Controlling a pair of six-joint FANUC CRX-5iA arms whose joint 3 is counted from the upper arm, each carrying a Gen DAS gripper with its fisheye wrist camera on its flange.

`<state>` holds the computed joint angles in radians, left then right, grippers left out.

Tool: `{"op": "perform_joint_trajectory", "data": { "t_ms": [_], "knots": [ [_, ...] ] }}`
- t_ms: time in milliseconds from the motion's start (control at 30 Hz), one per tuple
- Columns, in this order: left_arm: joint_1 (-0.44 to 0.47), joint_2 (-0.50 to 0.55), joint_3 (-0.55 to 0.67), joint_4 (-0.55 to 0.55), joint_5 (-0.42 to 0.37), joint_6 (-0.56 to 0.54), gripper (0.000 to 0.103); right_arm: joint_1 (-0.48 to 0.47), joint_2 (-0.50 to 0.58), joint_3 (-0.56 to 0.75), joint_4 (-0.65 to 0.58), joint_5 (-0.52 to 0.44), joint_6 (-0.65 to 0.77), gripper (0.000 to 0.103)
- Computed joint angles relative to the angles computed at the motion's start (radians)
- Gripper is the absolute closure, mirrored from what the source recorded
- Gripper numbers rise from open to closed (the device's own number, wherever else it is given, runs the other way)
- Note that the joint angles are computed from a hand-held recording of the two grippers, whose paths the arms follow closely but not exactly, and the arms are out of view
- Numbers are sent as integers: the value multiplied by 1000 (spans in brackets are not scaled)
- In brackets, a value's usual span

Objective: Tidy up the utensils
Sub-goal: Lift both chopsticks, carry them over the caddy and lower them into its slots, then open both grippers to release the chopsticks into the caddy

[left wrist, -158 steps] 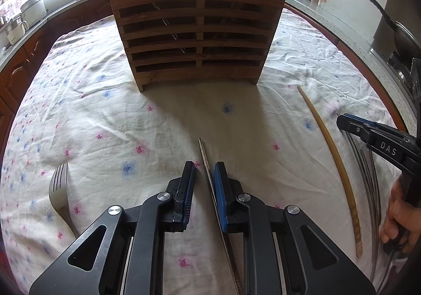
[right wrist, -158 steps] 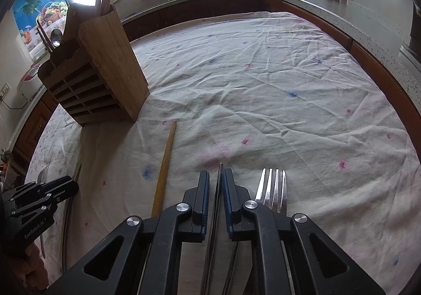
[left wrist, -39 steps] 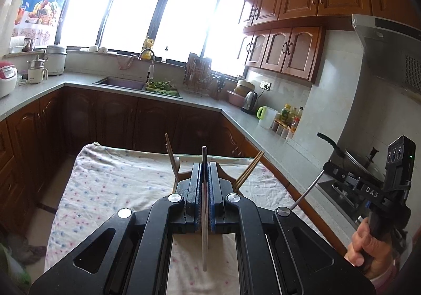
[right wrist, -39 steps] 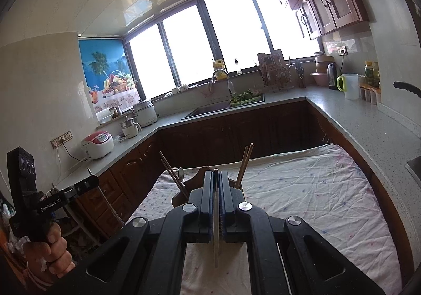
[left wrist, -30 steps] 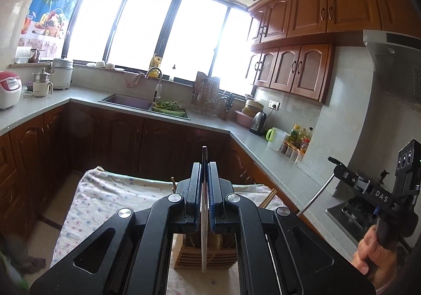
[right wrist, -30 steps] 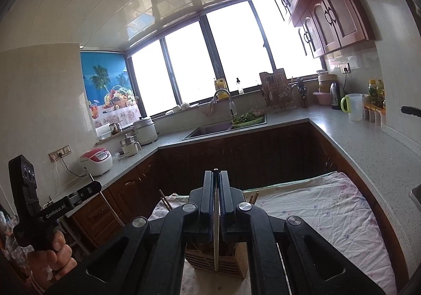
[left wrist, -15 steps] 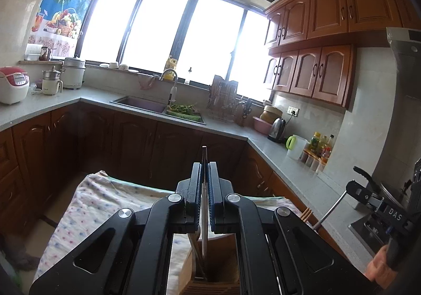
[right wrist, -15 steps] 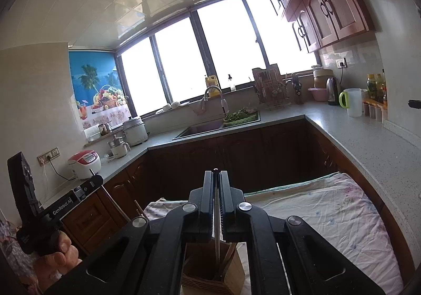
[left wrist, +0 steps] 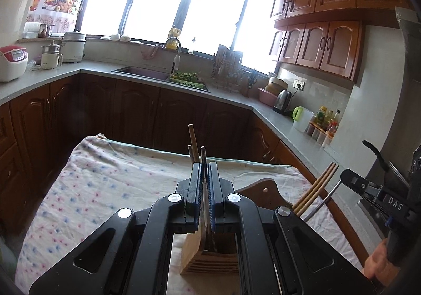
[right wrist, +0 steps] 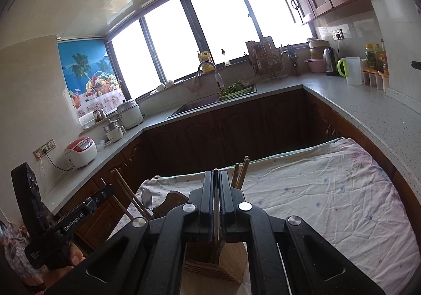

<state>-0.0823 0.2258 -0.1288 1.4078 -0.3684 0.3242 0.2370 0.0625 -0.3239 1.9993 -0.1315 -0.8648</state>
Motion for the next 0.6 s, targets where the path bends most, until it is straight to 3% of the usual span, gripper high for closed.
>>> {"op": "perform_joint_trajectory", "data": {
  "t_ms": [167,600],
  "knots": [
    [-14,-7,-21,29,32,-23,98,22,11,-9,-86,-19,63,99],
    [17,12,27,-134,2,113,97,37,17,-5,-162,-30,123,98]
  ]
}}
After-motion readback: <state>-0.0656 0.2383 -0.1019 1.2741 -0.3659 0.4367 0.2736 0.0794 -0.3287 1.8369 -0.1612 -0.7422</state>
